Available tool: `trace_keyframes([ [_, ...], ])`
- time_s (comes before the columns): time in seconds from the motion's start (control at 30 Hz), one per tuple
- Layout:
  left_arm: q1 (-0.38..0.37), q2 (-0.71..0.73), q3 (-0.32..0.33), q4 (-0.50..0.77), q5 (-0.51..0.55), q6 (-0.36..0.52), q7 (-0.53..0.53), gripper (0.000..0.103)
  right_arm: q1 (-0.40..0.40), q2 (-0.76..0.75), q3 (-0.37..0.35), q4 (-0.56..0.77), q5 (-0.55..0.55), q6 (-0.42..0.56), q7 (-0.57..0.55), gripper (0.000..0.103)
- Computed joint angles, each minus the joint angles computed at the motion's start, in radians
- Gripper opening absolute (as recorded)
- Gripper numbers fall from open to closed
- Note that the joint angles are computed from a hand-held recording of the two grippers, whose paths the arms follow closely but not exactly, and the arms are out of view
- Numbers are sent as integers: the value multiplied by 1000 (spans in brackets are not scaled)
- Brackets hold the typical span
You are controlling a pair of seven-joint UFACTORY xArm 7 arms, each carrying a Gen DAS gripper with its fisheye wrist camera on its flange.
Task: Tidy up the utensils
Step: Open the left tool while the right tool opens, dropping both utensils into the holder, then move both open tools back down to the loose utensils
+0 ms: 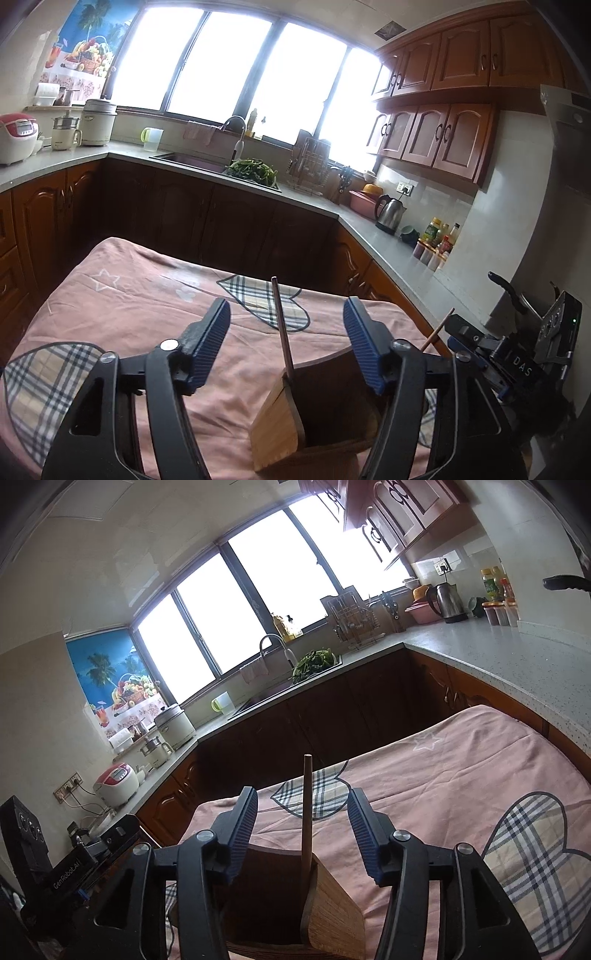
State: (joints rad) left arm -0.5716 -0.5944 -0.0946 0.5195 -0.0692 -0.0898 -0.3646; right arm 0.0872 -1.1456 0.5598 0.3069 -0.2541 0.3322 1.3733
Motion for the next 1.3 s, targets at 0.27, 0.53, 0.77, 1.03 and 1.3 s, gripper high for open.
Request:
trace_keyframes([
  [0.27,12,-220,1,-120,-22,131,-26,100,145,-168,40,-9,29,183,47,93],
  [0.53,11,-519,-15,-250,-48,351,-34,100,278,-253,118,67,51,419,74,94],
  [0.77,2,-751,-43,-325,-75,548,-56,100,355,-260,196,145,85,585,86,94],
  [1.03,-11,-948,-66,-383,-96,733,-65,100,436,-267,275,188,148,731,147,94],
  [1.3,-27,-1112,-91,-433,-116,897,-69,100,491,-235,336,208,189,795,224,94],
])
